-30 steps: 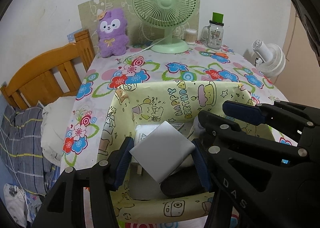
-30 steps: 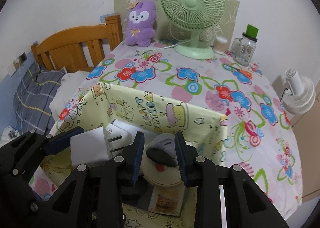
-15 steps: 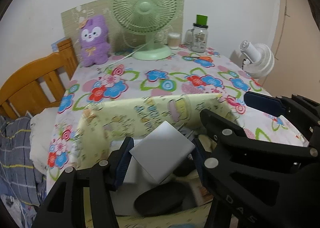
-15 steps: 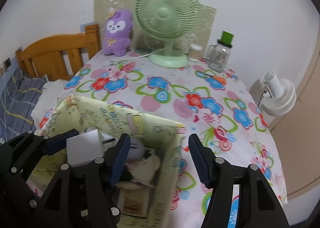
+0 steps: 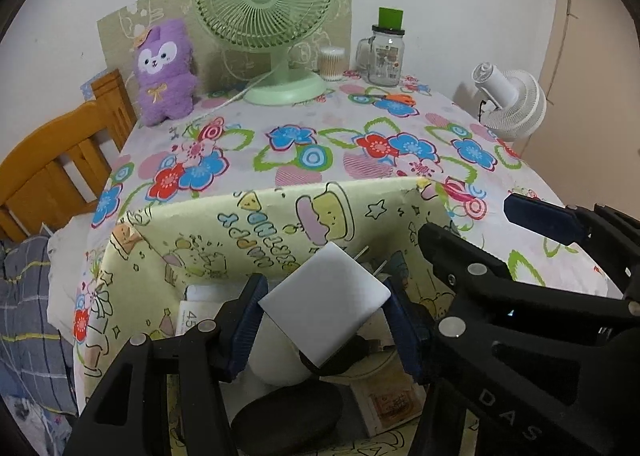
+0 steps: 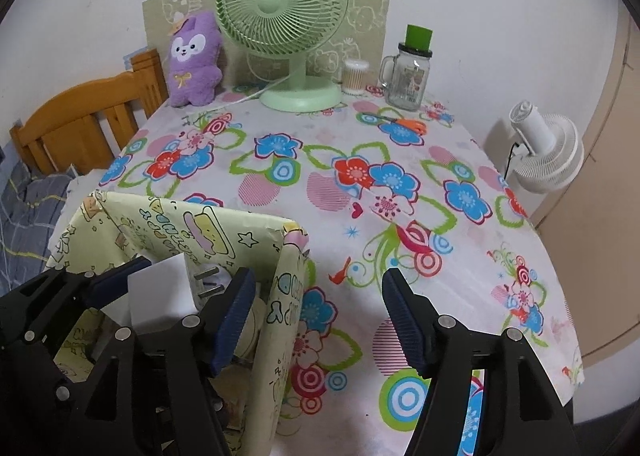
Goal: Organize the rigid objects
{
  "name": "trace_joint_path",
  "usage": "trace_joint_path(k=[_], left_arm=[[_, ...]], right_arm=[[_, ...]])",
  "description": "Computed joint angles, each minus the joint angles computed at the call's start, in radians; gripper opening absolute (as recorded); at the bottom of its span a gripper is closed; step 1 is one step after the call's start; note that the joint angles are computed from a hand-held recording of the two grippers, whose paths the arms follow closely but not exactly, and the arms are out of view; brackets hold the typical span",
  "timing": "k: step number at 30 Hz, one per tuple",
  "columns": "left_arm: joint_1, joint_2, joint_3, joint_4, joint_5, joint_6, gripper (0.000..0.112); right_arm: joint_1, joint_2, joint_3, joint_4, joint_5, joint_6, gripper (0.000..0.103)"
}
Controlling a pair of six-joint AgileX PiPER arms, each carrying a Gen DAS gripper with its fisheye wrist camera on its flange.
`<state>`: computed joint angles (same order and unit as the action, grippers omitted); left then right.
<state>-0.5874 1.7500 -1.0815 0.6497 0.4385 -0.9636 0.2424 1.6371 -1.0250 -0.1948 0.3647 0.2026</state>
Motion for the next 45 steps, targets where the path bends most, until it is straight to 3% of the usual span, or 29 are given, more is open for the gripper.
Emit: trace_joint_path(k=[5,8,14,29,36,42,45], left_arm=[[-0.016,0.0,-0.002,0.025,0.028,-0.034,0.063],[-0.019,-0.002,-0.001,0.016,0.038,-0.029,0.076],[-0.047,-0.02,0.018,0.061,0.071,-0.08,0.085],[-0.156,-0.114,0.089,0.24,0.148,-0.303,0.101],[-0.197,-0.144,0.1,0.264,0.188,-0.352,0.102],[-0.24,-0.179,0.108,0.283,0.22,-0.39,0.103],[-0.26,-0.193,0.109,0.295,0.235,-0.41,0.103]], right_arm=[[-0.007,0.007,0.001,0.057,-0.004,-0.052,0.07],[-0.009,0.006,0.001,0.071,-0.003,-0.065,0.07],[-0.007,-0.015,0.028,0.089,-0.005,-0.077,0.07],[-0.047,-0.163,0.14,0.204,-0.018,-0.189,0.077],[-0.08,-0.232,0.183,0.245,-0.011,-0.232,0.081],[-0.149,-0.296,0.216,0.434,0.015,-0.421,0.082],[-0.169,-0.334,0.231,0.44,0.022,-0.432,0.082]])
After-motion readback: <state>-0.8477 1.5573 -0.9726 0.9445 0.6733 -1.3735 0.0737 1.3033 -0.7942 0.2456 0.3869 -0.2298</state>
